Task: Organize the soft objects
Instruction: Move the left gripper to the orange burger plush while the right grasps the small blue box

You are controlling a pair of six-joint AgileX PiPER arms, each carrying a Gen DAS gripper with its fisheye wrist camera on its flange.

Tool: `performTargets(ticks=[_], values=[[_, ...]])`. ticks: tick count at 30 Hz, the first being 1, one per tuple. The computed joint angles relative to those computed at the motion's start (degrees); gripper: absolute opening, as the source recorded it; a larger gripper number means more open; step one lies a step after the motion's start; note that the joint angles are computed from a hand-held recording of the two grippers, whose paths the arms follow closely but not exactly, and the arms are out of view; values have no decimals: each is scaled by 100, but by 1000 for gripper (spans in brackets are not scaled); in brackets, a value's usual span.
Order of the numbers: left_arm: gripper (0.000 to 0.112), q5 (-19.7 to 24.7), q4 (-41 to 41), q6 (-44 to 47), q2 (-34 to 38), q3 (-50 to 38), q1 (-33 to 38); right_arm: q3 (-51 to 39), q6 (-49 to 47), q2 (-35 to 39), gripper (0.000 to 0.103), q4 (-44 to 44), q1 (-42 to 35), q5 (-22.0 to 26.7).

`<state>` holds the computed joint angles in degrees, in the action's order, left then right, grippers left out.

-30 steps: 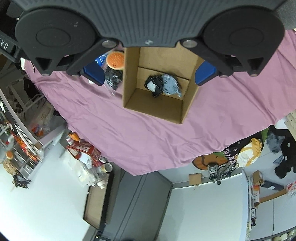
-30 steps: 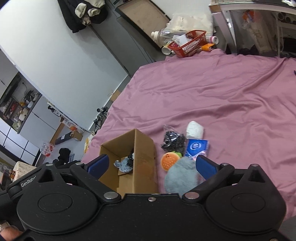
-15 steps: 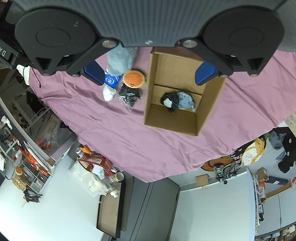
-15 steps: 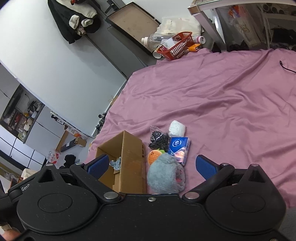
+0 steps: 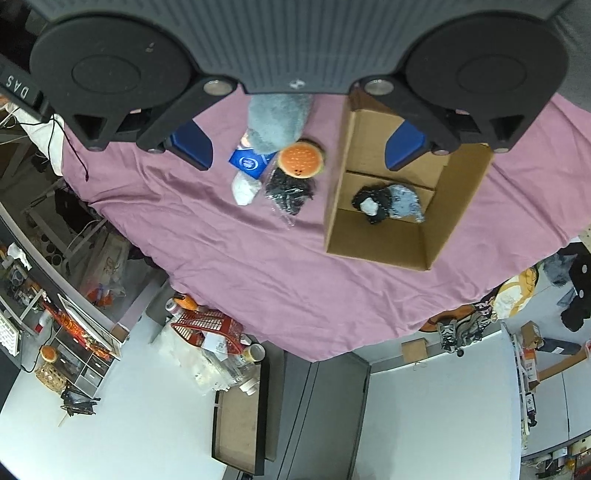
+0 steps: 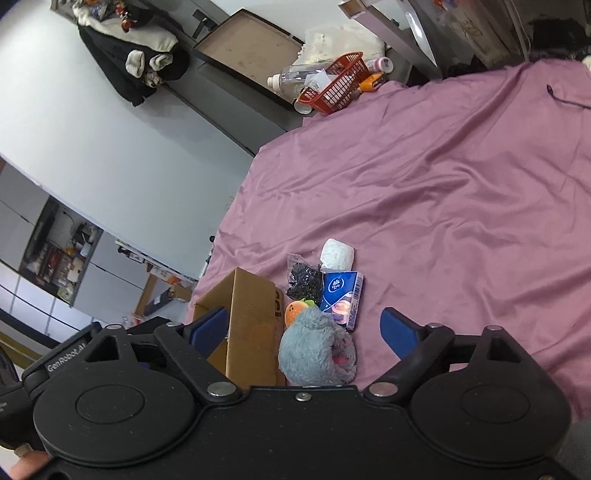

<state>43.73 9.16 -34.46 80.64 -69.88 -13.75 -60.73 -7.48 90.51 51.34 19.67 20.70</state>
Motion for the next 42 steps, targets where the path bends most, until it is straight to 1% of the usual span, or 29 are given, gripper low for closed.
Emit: performTargets(ticks=[4, 8, 10, 12, 15, 21, 23, 27, 31, 36, 42], values=[[94, 44, 293, -266, 270, -219, -272, -1, -1006, 235, 82, 1043, -225, 123], [87, 63, 195, -323, 607, -462, -339, -116, -1740, 586, 77, 1821, -405, 343], [82, 105, 209, -379, 797, -606, -375, -197, -1946, 762, 76, 2072, -474, 437], [72, 151, 166, -363, 1009, -758, -393, -309, -2073, 973, 73, 2238, -540, 531], [64, 230, 96, -348, 1336, -1000, -401, -525, -2188, 1306, 68, 2409, -610, 683], [52, 374, -34, -398, 1980, -1488, -343, -1070, -2077, 2025, 57, 2540, -702, 984], [50, 456, -34, -426, 2209, -1681, -345, -1192, -2260, 2273, 52, 2795, -716, 1048], [38, 639, -37, -485, 2674, -2077, -327, -1310, -2885, 2748, 47, 3496, -783, 1321], [36, 758, -34, -481, 3115, -2420, -308, -1573, -2838, 3178, 42, 3575, -846, 1600], [36, 969, -4, -447, 3651, -2865, -315, -1950, -2690, 3523, 42, 3365, -909, 1908], [37, 1418, 119, -530, 4273, -3521, -332, -2390, -2253, 3931, 42, 2841, -887, 2178]])
